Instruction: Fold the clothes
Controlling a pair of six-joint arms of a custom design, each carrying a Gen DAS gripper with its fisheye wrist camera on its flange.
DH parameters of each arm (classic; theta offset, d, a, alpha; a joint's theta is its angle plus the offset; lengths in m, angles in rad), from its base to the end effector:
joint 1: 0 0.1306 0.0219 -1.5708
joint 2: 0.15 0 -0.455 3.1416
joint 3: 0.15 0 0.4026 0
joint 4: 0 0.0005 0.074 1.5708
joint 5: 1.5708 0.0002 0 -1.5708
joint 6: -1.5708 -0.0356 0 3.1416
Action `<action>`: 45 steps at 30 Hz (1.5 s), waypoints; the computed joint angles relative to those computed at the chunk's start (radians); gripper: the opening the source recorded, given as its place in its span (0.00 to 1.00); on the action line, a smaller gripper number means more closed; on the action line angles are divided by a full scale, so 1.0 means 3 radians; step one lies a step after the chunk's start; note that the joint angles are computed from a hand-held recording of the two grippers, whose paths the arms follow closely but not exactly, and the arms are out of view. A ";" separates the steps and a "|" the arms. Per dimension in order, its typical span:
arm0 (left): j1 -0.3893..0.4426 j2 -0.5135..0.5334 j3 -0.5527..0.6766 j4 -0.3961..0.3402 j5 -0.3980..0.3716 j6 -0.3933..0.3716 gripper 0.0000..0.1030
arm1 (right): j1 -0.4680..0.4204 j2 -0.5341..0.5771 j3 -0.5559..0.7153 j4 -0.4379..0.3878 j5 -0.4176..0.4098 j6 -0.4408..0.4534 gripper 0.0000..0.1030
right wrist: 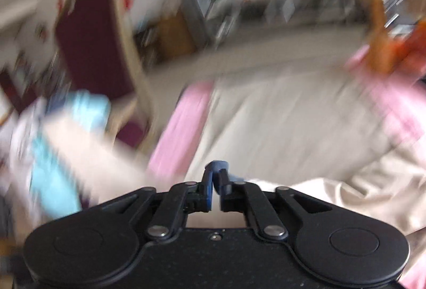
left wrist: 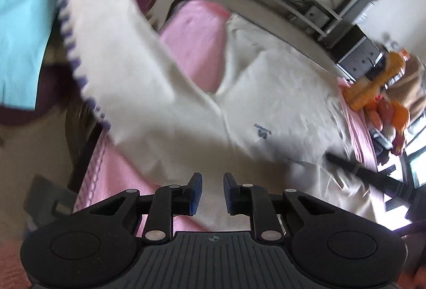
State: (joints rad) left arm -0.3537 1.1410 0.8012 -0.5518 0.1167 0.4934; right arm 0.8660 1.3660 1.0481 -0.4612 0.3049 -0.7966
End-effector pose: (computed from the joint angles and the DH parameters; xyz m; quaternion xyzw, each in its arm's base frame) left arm 0.3214 -0.1236 0.3485 -0.0463 0.9403 -0.1868 0.2806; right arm 0.3040 0.3402 0.3831 0.0269 0.9135 0.1871 0.3604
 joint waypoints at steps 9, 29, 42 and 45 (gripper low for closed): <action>-0.0102 0.0155 0.0083 -0.0098 -0.0023 -0.0164 0.18 | -0.0557 -0.0635 -0.0192 -0.0532 -0.0583 -0.0209 0.27; -0.0495 0.0706 0.0472 -0.0112 -0.0348 -0.0027 0.26 | -0.1445 -0.0974 -0.1165 -0.0313 -0.0704 -0.0478 0.28; -0.0639 0.0983 0.0659 -0.0353 -0.0601 -0.0208 0.28 | -0.1374 -0.0844 -0.1096 -0.0438 -0.0662 -0.0337 0.28; -0.0688 0.1001 0.0670 -0.0350 -0.0694 -0.0251 0.28 | -0.1369 -0.0834 -0.1088 -0.0458 -0.0659 -0.0327 0.29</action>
State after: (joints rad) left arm -0.5602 1.4414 1.0023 -0.6568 -0.0916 0.4182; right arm 0.4553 1.1157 0.7217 -0.5985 0.1072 -0.8946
